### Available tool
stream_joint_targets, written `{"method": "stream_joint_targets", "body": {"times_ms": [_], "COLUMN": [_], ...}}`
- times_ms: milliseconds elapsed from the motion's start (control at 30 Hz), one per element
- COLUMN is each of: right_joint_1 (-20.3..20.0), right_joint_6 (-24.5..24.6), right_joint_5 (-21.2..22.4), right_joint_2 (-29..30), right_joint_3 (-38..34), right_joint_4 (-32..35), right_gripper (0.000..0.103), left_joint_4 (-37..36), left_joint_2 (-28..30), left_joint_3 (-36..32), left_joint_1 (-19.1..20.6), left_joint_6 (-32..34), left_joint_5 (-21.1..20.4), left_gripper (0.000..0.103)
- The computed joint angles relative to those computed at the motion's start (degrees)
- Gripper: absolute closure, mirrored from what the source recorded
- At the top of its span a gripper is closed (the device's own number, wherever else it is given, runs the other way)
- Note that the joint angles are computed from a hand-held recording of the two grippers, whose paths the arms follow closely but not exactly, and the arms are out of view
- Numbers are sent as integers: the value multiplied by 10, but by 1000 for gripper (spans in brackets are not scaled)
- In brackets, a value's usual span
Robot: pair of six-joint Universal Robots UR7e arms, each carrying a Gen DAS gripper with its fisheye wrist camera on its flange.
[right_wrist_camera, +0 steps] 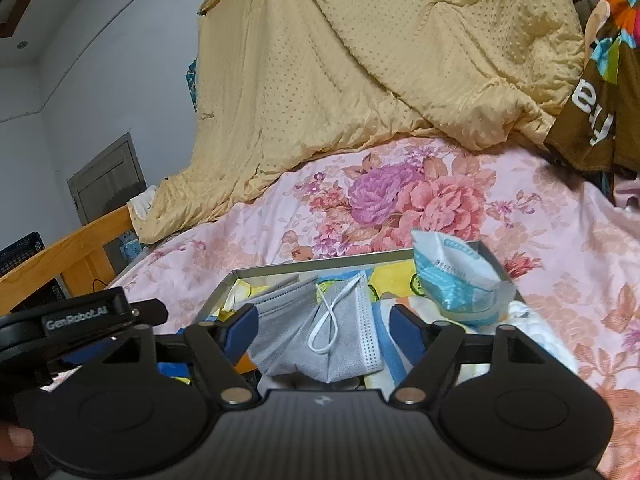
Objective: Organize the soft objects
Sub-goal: 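Lower the strap and mask into the tray and open both tools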
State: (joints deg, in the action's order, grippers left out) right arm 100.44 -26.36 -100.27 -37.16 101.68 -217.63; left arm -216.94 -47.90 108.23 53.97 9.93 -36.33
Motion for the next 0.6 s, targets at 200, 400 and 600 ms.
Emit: {"method": "stream_joint_targets", "body": {"times_ms": [200, 400, 600], "right_joint_1": [17, 32, 43], "right_joint_6": [-30, -33, -29], "right_joint_5": [-21, -38, -56], "right_joint_2": [-19, -50, -77], "right_joint_3": [34, 76, 119], "right_joint_4": [-23, -41, -67], "right_gripper": [17, 12, 8], "left_joint_4": [-29, -48, -62], "left_joint_2": [-29, -57, -82], "left_joint_3": [52, 100, 149], "left_joint_1": [-32, -64, -98], "left_joint_6": [14, 24, 31], "left_joint_5": [27, 48, 71], "left_gripper": [5, 1, 1]}}
